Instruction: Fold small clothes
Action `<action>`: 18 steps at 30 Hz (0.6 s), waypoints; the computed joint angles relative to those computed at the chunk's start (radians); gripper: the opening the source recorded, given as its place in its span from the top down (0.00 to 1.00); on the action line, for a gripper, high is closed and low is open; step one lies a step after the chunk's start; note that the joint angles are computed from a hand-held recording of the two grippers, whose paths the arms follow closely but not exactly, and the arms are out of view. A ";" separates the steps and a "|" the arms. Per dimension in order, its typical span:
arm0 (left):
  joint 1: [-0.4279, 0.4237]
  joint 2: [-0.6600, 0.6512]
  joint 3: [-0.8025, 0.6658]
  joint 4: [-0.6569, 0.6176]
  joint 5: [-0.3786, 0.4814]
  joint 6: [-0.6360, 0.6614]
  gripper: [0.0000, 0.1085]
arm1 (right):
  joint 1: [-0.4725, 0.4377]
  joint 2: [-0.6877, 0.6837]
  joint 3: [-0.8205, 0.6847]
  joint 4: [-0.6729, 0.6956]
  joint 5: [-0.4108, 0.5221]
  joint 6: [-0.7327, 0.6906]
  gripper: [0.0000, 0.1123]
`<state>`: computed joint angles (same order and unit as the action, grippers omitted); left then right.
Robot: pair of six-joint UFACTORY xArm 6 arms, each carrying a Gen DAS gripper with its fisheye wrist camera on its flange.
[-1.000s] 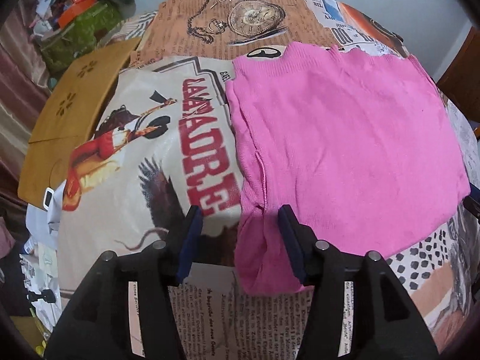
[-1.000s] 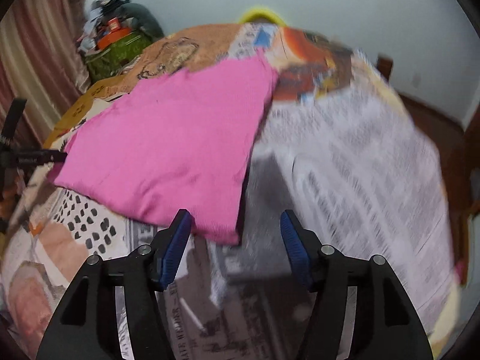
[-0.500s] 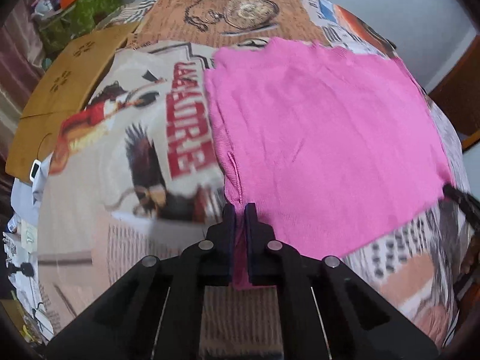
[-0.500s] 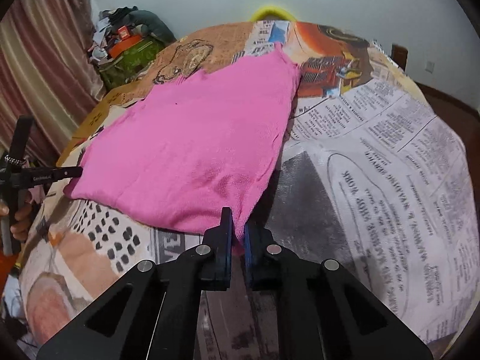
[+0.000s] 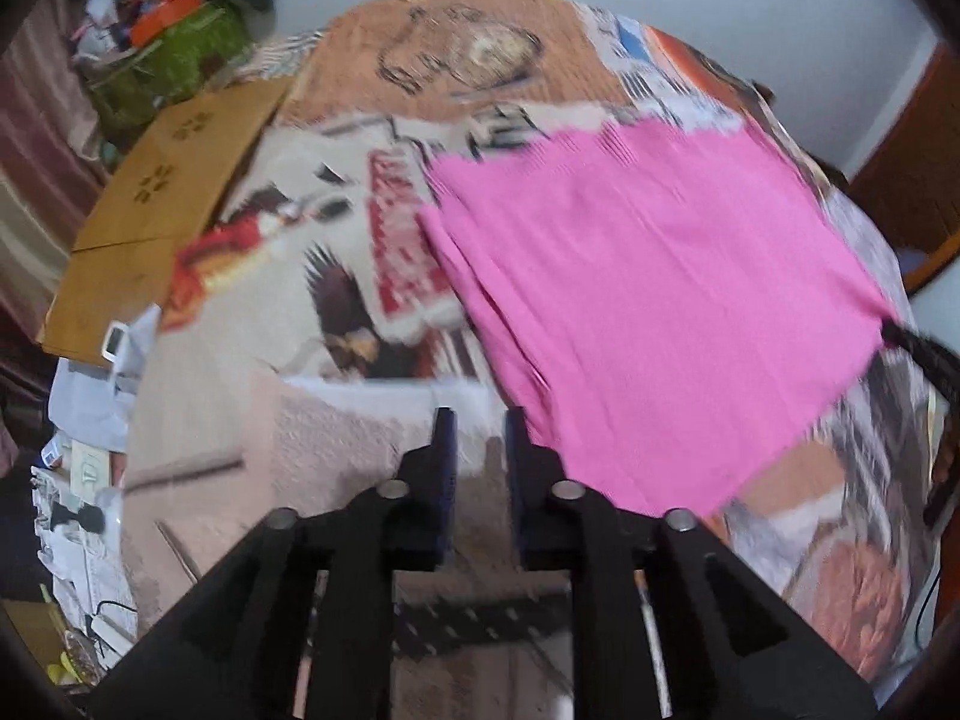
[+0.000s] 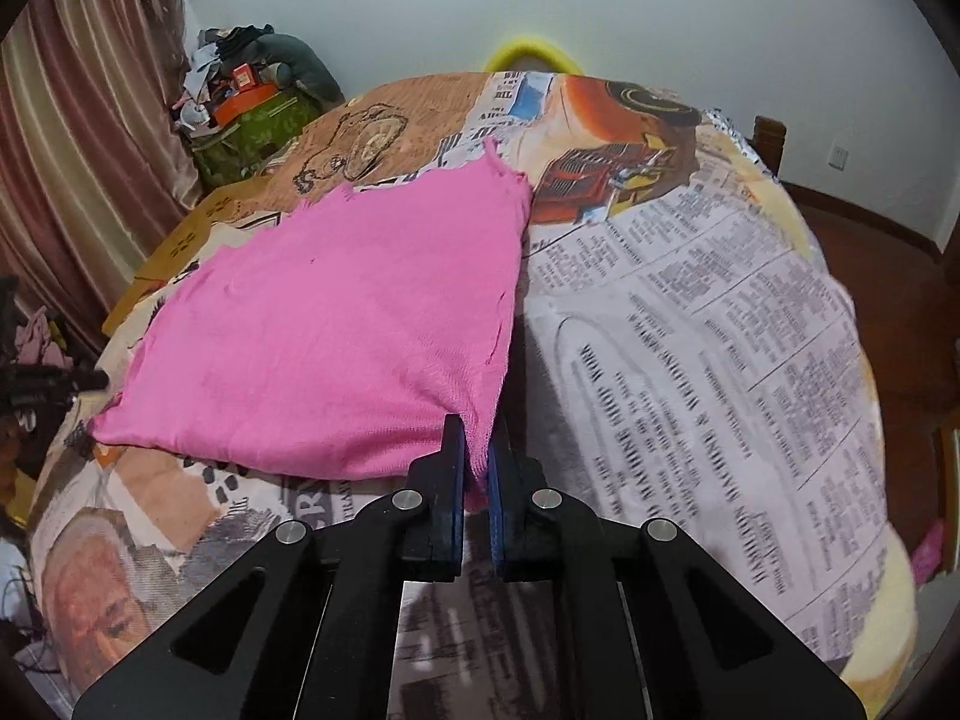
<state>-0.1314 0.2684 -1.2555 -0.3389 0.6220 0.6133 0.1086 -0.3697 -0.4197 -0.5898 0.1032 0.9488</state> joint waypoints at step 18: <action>-0.044 0.619 -0.870 0.058 0.285 -0.187 0.44 | -0.115 0.122 -0.173 -0.048 0.164 -0.174 0.95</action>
